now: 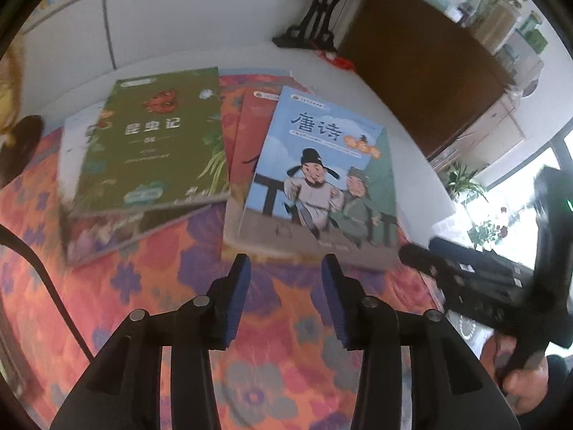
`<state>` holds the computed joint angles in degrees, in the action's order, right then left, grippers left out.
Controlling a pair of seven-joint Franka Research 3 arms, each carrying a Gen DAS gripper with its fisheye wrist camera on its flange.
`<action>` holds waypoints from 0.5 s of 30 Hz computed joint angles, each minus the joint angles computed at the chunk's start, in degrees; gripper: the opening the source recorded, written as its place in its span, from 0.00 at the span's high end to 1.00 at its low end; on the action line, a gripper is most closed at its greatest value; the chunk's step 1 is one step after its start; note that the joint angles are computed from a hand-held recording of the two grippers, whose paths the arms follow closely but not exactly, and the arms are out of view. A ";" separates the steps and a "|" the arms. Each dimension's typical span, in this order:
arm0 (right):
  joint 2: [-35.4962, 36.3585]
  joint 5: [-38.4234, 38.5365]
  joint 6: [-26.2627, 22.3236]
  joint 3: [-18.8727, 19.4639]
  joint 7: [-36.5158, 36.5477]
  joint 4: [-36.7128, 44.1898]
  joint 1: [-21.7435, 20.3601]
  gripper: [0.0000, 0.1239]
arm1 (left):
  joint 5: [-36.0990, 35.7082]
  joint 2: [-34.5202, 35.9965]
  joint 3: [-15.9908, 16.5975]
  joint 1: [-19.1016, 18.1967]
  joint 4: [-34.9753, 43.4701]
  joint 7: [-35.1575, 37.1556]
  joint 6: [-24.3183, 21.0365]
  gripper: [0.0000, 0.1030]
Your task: Organize books
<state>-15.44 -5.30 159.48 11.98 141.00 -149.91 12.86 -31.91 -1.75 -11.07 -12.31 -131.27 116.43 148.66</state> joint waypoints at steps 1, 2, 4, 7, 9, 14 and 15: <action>0.93 -0.67 -0.41 0.25 0.64 0.57 -0.58 0.53 | 1.49 2.76 -0.04 0.06 2.51 -1.18 -0.62 0.62; 1.51 -1.69 -0.72 0.51 1.37 0.94 -1.03 0.53 | 1.96 4.03 -0.31 0.31 3.71 -1.42 -0.83 0.62; 2.68 -4.09 -1.12 0.66 2.65 1.75 -1.78 0.53 | 3.48 7.22 -1.11 0.80 6.61 -2.27 -0.49 0.62; 4.70 -6.56 -1.54 -0.25 3.70 3.15 -2.14 0.53 | 5.39 11.46 -2.64 1.88 10.57 -3.31 0.08 0.52; 6.12 -5.90 -0.89 -1.66 3.18 3.67 -1.62 0.53 | 6.10 13.63 -3.75 2.75 12.46 -3.48 0.87 0.44; 8.13 -3.71 0.73 -3.87 1.13 4.00 -0.41 0.53 | 7.09 17.61 -6.37 5.01 15.71 -2.29 0.63 0.44; 8.25 -3.75 1.15 -4.00 0.97 3.93 -0.32 0.53 | 7.23 17.98 -6.67 5.32 15.95 -2.15 0.66 0.44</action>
